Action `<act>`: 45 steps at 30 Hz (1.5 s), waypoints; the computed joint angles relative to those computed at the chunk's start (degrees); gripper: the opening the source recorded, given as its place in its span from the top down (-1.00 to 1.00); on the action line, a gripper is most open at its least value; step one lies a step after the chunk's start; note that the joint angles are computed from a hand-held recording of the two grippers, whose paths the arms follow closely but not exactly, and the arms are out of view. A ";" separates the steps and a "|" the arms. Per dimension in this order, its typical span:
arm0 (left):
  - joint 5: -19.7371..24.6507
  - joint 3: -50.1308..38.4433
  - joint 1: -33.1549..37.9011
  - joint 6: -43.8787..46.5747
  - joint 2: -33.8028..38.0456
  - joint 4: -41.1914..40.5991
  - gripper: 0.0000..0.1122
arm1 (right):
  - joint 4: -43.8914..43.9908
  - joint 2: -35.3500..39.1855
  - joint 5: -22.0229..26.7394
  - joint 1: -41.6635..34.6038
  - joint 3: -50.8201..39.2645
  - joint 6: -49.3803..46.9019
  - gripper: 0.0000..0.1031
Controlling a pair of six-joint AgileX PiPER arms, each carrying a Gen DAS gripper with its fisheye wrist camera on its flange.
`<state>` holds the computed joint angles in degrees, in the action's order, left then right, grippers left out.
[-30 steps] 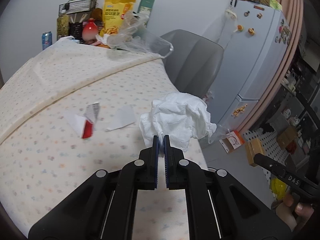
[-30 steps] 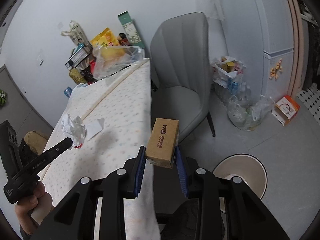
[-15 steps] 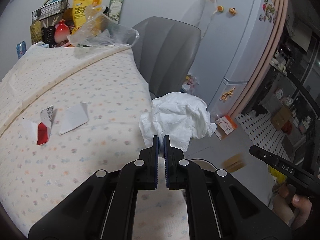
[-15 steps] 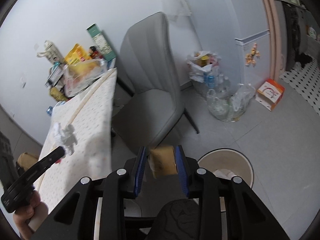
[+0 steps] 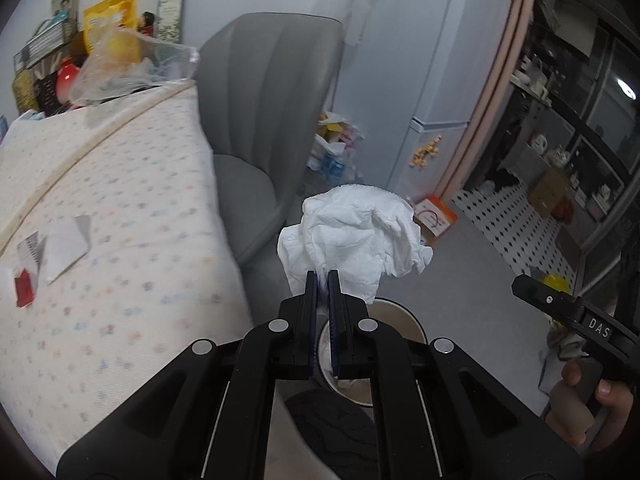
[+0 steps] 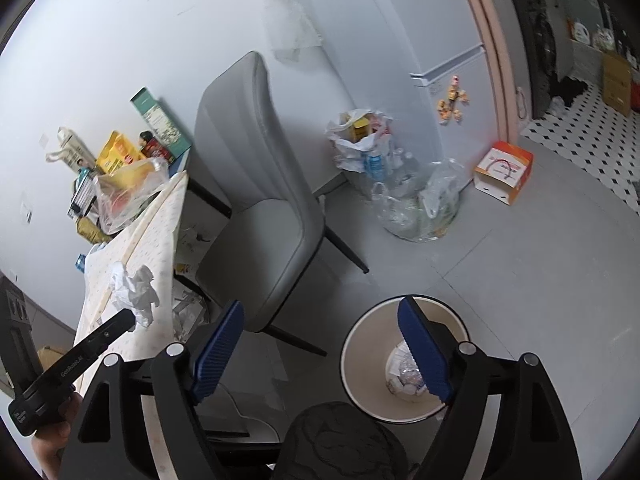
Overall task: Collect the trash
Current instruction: 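Open both grippers to drop the tissue and box into the bin, then move the left gripper to the white paper scrap and grasp it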
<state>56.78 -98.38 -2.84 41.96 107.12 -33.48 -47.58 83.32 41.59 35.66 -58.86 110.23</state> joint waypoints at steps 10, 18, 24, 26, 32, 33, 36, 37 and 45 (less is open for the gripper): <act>2.21 -0.67 -9.73 -1.90 1.61 2.77 0.43 | -2.75 -10.28 4.95 1.13 10.35 7.94 -0.62; -2.73 4.04 -9.84 -0.63 -1.31 2.18 -0.60 | -2.99 -12.12 3.56 0.65 13.42 9.27 -0.62; -1.46 0.59 -6.09 -0.83 -1.02 1.38 -0.69 | -2.92 -10.26 3.08 1.28 11.05 7.74 -0.64; -0.49 -1.87 -4.43 -1.03 -0.10 0.98 -0.72 | -2.68 -9.42 3.25 1.61 9.68 6.73 -0.64; 1.60 -7.64 1.74 -1.80 2.33 -0.99 -0.73 | -1.33 -3.99 2.56 2.03 2.96 2.37 -0.64; 2.10 -8.86 3.16 -2.07 3.00 -1.34 -0.73 | -0.86 -3.03 2.47 1.97 1.60 1.22 -0.65; 2.89 -10.50 6.47 -2.22 4.15 -2.35 -0.73 | -0.05 0.34 2.88 2.65 -2.95 -1.53 -0.70; 3.50 -11.62 7.71 -2.49 4.82 -2.62 -0.73 | 0.43 1.47 3.13 2.87 -4.58 -2.65 -0.70; 7.08 -21.60 17.37 -3.50 11.21 -6.36 -0.73 | 5.03 10.11 6.88 4.63 -18.35 -12.44 -0.70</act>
<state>63.86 -119.98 14.53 38.46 118.33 -39.84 -42.55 93.43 48.47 40.29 -77.20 97.78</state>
